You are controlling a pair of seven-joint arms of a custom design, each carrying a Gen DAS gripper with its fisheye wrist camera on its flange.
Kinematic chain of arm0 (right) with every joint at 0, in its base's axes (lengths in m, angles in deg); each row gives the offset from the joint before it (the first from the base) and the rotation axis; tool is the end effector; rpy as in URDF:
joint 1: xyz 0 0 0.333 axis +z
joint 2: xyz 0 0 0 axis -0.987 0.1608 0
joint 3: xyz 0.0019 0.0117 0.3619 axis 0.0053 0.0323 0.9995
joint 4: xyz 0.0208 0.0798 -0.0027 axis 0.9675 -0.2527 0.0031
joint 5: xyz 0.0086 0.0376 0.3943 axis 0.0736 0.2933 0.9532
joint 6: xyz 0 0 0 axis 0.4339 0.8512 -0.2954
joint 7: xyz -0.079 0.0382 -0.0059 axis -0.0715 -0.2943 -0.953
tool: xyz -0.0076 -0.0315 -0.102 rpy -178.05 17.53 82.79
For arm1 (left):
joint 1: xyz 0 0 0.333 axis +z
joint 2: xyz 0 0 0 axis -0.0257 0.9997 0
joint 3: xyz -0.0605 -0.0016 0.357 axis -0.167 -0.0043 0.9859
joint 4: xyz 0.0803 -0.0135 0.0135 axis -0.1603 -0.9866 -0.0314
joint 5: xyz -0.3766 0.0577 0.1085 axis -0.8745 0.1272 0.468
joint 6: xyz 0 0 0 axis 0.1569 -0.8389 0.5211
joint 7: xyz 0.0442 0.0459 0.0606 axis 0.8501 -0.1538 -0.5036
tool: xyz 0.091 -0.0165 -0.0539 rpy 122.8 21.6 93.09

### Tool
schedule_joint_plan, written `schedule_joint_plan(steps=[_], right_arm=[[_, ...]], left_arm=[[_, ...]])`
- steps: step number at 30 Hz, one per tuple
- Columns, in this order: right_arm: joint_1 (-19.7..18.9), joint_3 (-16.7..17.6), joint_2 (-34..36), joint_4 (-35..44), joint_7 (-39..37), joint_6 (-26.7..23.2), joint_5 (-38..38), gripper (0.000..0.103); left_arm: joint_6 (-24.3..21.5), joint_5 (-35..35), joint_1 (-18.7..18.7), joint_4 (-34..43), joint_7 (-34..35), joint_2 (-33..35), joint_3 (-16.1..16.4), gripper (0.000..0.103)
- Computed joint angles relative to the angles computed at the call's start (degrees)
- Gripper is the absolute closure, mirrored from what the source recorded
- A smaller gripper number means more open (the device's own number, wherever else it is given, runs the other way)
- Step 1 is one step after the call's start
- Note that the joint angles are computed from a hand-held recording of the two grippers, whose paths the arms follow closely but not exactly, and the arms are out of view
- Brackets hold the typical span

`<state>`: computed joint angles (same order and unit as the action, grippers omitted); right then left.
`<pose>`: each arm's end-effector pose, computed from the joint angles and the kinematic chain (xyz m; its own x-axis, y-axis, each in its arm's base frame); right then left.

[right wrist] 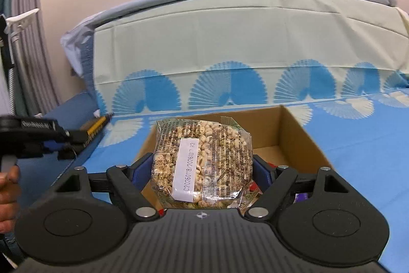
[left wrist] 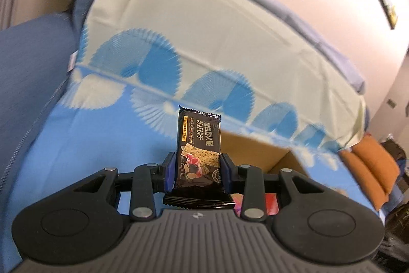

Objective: Organize snacks
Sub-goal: 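Lift and carry the biscuit bar and nut cake over the box with both tools, then open both tools to drop the biscuit bar and nut cake into the box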

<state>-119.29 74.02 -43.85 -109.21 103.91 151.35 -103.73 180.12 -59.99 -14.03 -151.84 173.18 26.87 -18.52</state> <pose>0.3720 0.3901 0.5761 -0.3310 -0.9280 -0.1710 -0.3245 0.2822 -0.9028 0.5706 -0.4013 0.5930 -0.5069 -0.7630 0.4011 -0.5990 -0.0228 -0.8004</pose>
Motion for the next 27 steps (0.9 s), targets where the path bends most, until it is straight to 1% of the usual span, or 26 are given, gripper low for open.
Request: schedule_joint_plan(steps=[1, 3, 6, 7, 9, 11, 13, 17, 20, 22, 24, 27], right_arm=[[0.07, -0.13, -0.34, -0.24, 0.12, -0.52, 0.10, 0.022], [0.41, -0.42, -1.10, -0.71, 0.45, -1.35, 0.14, 0.022], [0.64, -0.67, -2.10, -1.16, 0.69, -2.83, -0.20, 0.022], [0.64, -0.68, -2.29, -1.25, 0.78, -3.20, -0.29, 0.022], [0.66, -0.68, -2.77, -1.44, 1.07, -4.09, -0.41, 0.022], [0.61, -0.70, -3.06, -1.49, 1.37, -4.92, -0.47, 0.022], [0.52, -0.72, -3.35, -1.56, 1.83, -5.49, -0.51, 0.022], [0.53, -0.80, -4.04, -1.72, 2.64, -6.44, -0.75, 0.022], [0.46, -0.73, -4.71, -1.77, 3.26, -7.06, -0.88, 0.022], [0.34, -0.69, -5.35, -1.77, 3.67, -7.53, -0.89, 0.022], [0.19, -0.74, -6.12, -1.82, 4.19, -7.89, -0.82, 0.022], [0.15, -0.95, -7.20, -2.13, 4.85, -8.05, -0.67, 0.022]], left_arm=[[1.15, -1.06, 1.27, 0.37, 1.86, 0.71, -2.56, 0.063], [2.96, -1.29, 2.53, 0.70, 4.16, 1.67, -5.73, 0.063], [5.31, 0.43, 4.72, 1.33, 7.05, 3.64, -10.98, 0.063], [6.02, 1.51, 5.27, 1.22, 7.65, 4.09, -12.34, 0.063], [6.71, 4.23, 5.20, 1.18, 8.12, 4.78, -13.51, 0.063], [7.41, 6.12, 7.42, 0.67, 8.66, 5.71, -17.11, 0.063], [7.82, 8.36, 8.30, 0.54, 8.81, 6.58, -18.98, 0.063], [9.19, 12.85, 9.26, 0.01, 8.53, 7.76, -21.25, 0.063], [9.74, 15.40, 9.64, -0.08, 7.20, 8.47, -21.99, 0.063], [10.19, 17.01, 10.82, -0.35, 6.24, 9.02, -23.39, 0.063], [10.84, 18.49, 11.31, -0.55, 5.07, 9.32, -23.90, 0.063], [11.15, 20.36, 10.69, -0.76, 2.96, 8.82, -22.60, 0.063]])
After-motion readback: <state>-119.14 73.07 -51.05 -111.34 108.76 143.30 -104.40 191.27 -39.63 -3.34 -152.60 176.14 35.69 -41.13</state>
